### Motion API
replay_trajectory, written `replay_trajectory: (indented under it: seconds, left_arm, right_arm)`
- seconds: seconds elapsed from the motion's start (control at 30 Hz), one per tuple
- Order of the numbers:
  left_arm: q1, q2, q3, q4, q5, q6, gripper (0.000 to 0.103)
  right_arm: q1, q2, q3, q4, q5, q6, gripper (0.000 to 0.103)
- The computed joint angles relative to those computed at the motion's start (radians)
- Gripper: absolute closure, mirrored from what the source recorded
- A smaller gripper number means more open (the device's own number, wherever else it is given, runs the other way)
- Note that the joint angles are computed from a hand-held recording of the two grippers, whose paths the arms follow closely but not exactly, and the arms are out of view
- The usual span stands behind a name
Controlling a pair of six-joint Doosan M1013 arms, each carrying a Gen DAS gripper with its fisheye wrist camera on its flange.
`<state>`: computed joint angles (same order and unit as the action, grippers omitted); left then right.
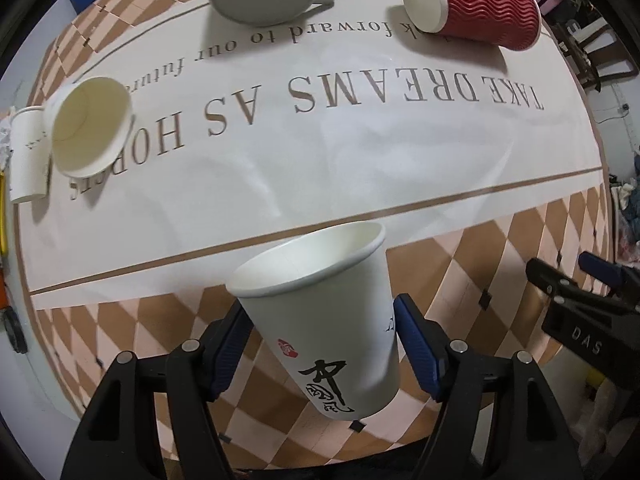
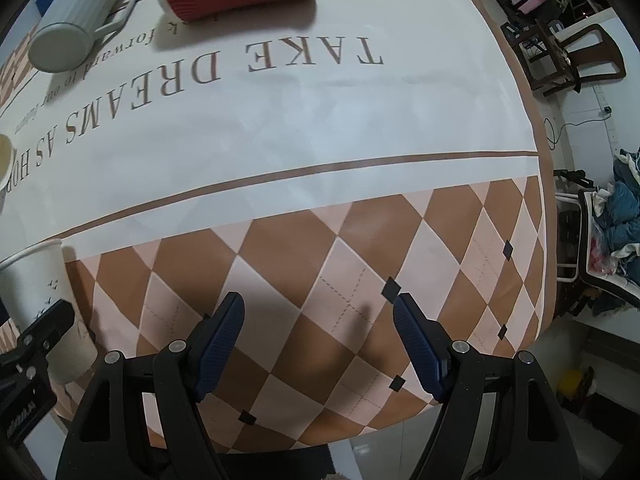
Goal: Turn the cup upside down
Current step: 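Lift the cup with the right gripper and rotate it rim-down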
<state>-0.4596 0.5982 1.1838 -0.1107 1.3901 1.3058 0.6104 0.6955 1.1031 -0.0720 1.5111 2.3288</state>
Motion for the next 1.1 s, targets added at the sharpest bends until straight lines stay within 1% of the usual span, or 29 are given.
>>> replay_trajectory:
  seconds: [0.07, 0.13, 0.2, 0.3, 0.37, 0.43, 0.47, 0.63, 0.7, 0.73, 0.77, 0.83, 0.93, 1.0, 1.1]
  left_arm:
    - [0.010, 0.003, 0.004, -0.034, -0.004, -0.011, 0.033]
    - [0.030, 0.004, 0.012, -0.088, -0.018, -0.018, 0.033]
    - [0.040, 0.003, 0.017, -0.101, -0.032, -0.024, 0.033]
    - [0.050, -0.004, 0.032, -0.120, -0.056, -0.027, 0.025]
    - [0.055, -0.007, 0.037, -0.125, -0.062, -0.033, 0.012]
    - [0.060, -0.016, 0.048, -0.136, -0.075, -0.039, 0.010]
    - [0.061, -0.020, 0.051, -0.134, -0.076, -0.044, 0.007]
    - [0.071, -0.080, 0.082, -0.132, -0.117, -0.055, 0.003]
    - [0.069, -0.119, 0.100, -0.100, -0.149, -0.069, 0.003]
    - [0.066, -0.136, 0.104, -0.060, -0.158, -0.087, 0.003]
    - [0.067, -0.139, 0.086, -0.023, -0.149, -0.105, 0.003]
    - [0.058, -0.170, 0.098, 0.071, -0.147, -0.148, 0.003]
    - [0.048, -0.197, 0.118, 0.211, -0.122, -0.218, 0.003]
    - [0.046, -0.214, 0.151, 0.266, -0.113, -0.253, 0.003]
    - [0.045, -0.216, 0.194, 0.275, -0.094, -0.299, 0.003]
  right_arm:
    - [0.001, 0.003, -0.006, -0.001, 0.002, 0.008, 0.025]
    - [-0.003, -0.001, 0.001, -0.001, -0.007, 0.011, 0.025]
    - [-0.002, 0.002, -0.007, -0.007, -0.003, 0.011, 0.025]
    - [-0.003, -0.002, -0.006, -0.012, -0.005, 0.012, 0.025]
    - [-0.001, -0.002, -0.014, -0.013, -0.001, 0.015, 0.025]
    - [0.005, 0.002, -0.027, -0.017, 0.007, 0.020, 0.025]
    - [0.006, 0.000, -0.028, -0.019, 0.007, 0.022, 0.025]
    - [0.010, -0.009, -0.047, -0.024, 0.012, 0.038, 0.025]
    - [0.011, -0.023, -0.049, -0.022, -0.001, 0.031, 0.023]
    - [0.015, -0.021, -0.061, -0.022, -0.003, 0.028, 0.023]
    - [0.016, -0.029, -0.064, -0.023, -0.014, 0.002, 0.021]
    - [0.024, -0.035, -0.075, -0.038, -0.028, -0.061, 0.016]
    - [0.052, -0.028, -0.124, -0.093, -0.022, -0.262, 0.015]
    - [0.086, -0.011, -0.173, -0.162, -0.001, -0.470, 0.015]
    - [0.139, 0.002, -0.200, -0.297, -0.012, -0.773, 0.015]
